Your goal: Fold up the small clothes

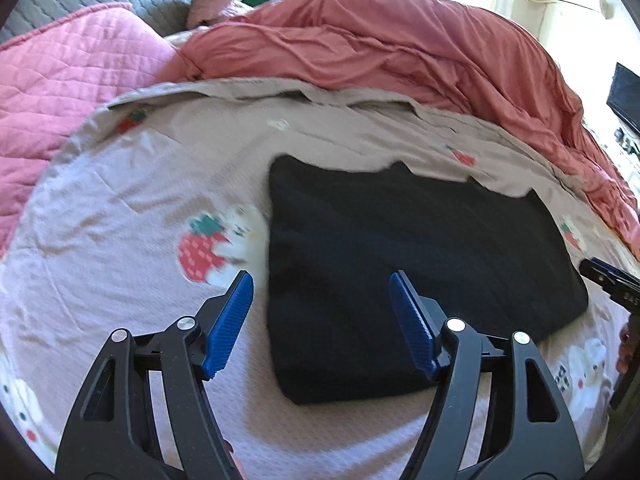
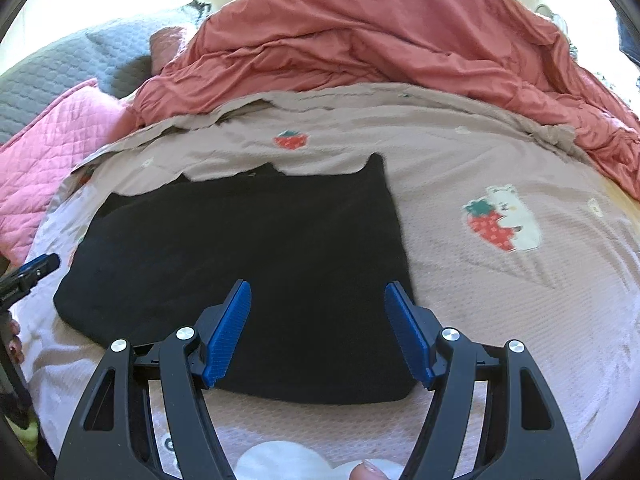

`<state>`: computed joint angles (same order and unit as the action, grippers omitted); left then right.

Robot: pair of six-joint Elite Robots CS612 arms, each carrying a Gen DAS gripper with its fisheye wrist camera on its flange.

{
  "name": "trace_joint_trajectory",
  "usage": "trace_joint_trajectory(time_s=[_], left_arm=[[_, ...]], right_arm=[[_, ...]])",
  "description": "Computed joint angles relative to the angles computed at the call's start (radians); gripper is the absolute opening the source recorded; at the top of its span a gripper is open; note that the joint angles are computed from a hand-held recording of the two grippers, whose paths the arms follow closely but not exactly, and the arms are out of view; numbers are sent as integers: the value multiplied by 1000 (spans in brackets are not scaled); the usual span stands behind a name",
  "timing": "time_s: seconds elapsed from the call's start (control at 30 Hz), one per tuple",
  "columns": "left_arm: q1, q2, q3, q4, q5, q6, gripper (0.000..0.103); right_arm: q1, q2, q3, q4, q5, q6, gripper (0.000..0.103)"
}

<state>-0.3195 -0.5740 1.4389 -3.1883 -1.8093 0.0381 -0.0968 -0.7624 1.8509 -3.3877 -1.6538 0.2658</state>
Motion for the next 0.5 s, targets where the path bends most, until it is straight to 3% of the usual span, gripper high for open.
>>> trace_joint_trajectory(time_s=[0.13,0.23,0.5], left_arm=[[-18,0,10,45,48,50,63],[-29,4,7,99,100,69,63],[-14,8,7,100,56,29,68]], right_arm=[[7,8,-18,61,22,-26,68],[10,15,-37,154,1,-20,68],[10,22,-35,141,-6,-18,71]])
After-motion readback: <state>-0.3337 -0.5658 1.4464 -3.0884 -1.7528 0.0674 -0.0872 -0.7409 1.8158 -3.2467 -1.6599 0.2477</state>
